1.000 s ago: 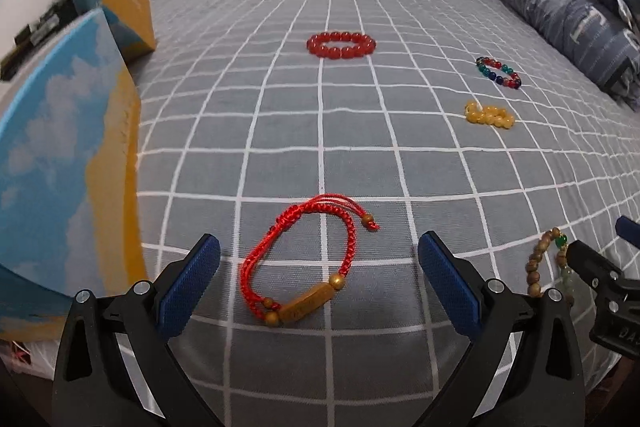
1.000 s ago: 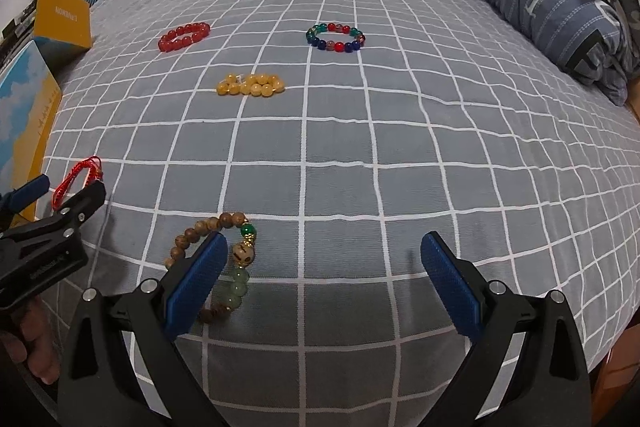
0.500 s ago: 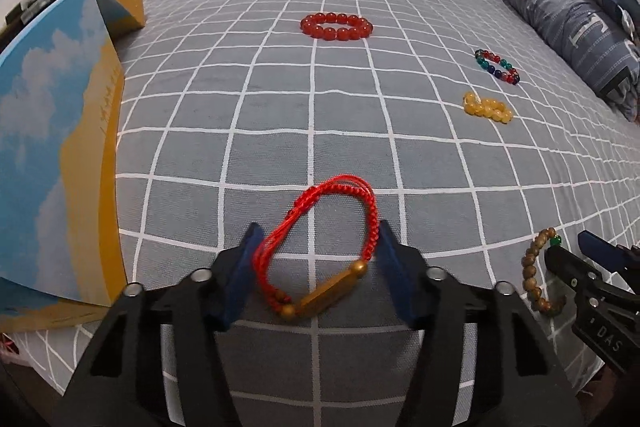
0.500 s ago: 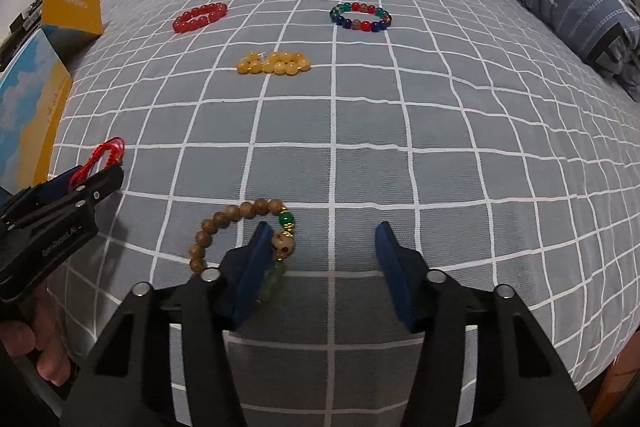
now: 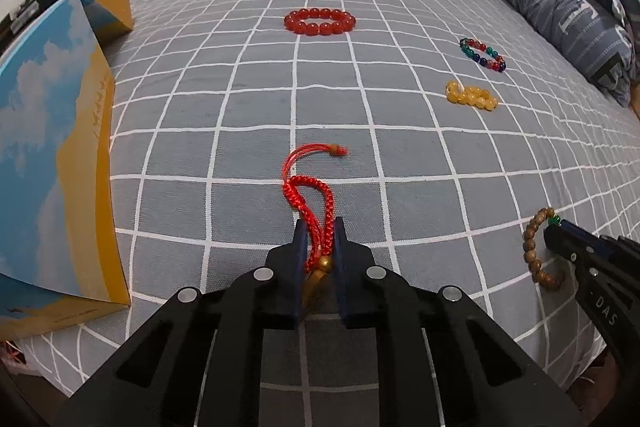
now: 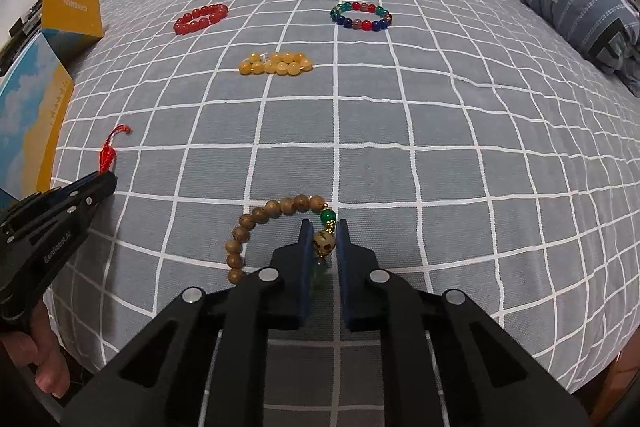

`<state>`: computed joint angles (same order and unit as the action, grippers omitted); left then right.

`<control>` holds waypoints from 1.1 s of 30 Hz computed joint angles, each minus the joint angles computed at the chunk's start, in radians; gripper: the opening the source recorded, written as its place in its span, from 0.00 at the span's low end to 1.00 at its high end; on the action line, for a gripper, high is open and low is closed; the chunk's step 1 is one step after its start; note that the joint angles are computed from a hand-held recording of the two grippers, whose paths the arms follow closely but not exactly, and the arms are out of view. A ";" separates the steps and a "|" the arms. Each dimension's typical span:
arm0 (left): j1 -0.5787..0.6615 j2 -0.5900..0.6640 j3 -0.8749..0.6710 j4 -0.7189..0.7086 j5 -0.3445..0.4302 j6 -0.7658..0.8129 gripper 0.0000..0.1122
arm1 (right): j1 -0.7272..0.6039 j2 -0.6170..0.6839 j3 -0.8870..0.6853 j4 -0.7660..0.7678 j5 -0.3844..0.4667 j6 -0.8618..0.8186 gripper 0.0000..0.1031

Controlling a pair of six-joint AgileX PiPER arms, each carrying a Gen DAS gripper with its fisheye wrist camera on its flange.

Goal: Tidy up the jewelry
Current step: 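Grasp the brown wooden bead bracelet with the right tool while the left tool grasps the second red cord bracelet, then carry both held bracelets over the white box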

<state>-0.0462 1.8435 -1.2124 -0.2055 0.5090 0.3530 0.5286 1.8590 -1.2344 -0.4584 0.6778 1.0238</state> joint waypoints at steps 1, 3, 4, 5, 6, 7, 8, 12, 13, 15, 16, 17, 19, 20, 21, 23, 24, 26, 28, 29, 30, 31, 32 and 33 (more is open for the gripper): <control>-0.001 -0.002 0.000 0.003 0.003 0.000 0.10 | 0.000 -0.002 0.002 -0.004 -0.002 0.007 0.11; -0.001 -0.012 0.005 -0.005 0.003 0.012 0.08 | 0.006 -0.006 0.006 -0.029 0.000 0.036 0.11; -0.002 -0.016 0.006 -0.005 0.003 0.014 0.08 | 0.009 -0.007 0.007 -0.043 0.002 0.048 0.11; -0.001 -0.023 0.009 -0.014 0.004 0.023 0.07 | 0.014 -0.008 0.006 -0.057 0.007 0.063 0.11; -0.001 -0.029 0.011 -0.021 0.005 0.029 0.07 | 0.016 -0.009 0.005 -0.066 0.009 0.073 0.11; -0.001 -0.034 0.012 -0.021 0.004 0.028 0.07 | 0.017 -0.011 0.005 -0.073 0.009 0.081 0.11; -0.002 -0.039 0.013 -0.018 0.003 0.026 0.07 | 0.020 -0.013 0.007 -0.084 0.009 0.095 0.11; 0.003 -0.053 0.010 -0.023 0.015 0.024 0.07 | 0.025 -0.025 0.012 -0.113 0.010 0.127 0.11; 0.003 -0.053 0.006 -0.018 0.022 0.018 0.07 | 0.027 -0.026 0.011 -0.119 0.013 0.133 0.11; 0.003 -0.060 0.001 0.000 0.032 -0.001 0.07 | 0.030 -0.029 0.008 -0.125 0.016 0.140 0.11; 0.001 -0.066 0.001 0.015 0.032 -0.016 0.07 | 0.032 -0.029 0.004 -0.128 0.019 0.142 0.11; 0.000 -0.071 0.002 0.019 0.028 -0.019 0.07 | 0.036 -0.034 0.002 -0.138 0.021 0.150 0.11; 0.004 -0.093 0.004 0.012 0.027 -0.015 0.07 | 0.040 -0.038 -0.005 -0.146 0.025 0.156 0.11; 0.006 -0.106 0.005 0.008 0.026 -0.013 0.07 | 0.043 -0.042 -0.012 -0.151 0.031 0.160 0.11; 0.008 -0.115 0.006 0.006 0.025 -0.012 0.07 | 0.045 -0.044 -0.019 -0.154 0.037 0.161 0.11; 0.008 -0.127 -0.001 0.034 0.030 -0.048 0.07 | 0.048 -0.047 -0.039 -0.153 0.050 0.159 0.11; 0.006 -0.133 -0.010 0.058 0.038 -0.073 0.07 | 0.049 -0.047 -0.047 -0.151 0.055 0.155 0.11; 0.011 -0.141 -0.031 0.062 0.057 -0.084 0.07 | 0.046 -0.047 -0.073 -0.137 0.066 0.139 0.11; 0.015 -0.147 -0.064 0.071 0.082 -0.101 0.07 | 0.046 -0.042 -0.107 -0.127 0.085 0.119 0.11; 0.019 -0.149 -0.081 0.066 0.099 -0.104 0.07 | 0.047 -0.040 -0.126 -0.123 0.096 0.110 0.11; 0.018 -0.155 -0.088 0.073 0.104 -0.111 0.07 | 0.047 -0.037 -0.148 -0.117 0.108 0.097 0.11; 0.016 -0.161 -0.094 0.080 0.107 -0.116 0.07 | 0.048 -0.034 -0.162 -0.115 0.117 0.092 0.11; 0.016 -0.166 -0.102 0.085 0.114 -0.119 0.07 | 0.050 -0.026 -0.193 -0.110 0.137 0.076 0.11; 0.019 -0.168 -0.117 0.084 0.128 -0.120 0.07 | 0.052 -0.020 -0.217 -0.107 0.150 0.063 0.11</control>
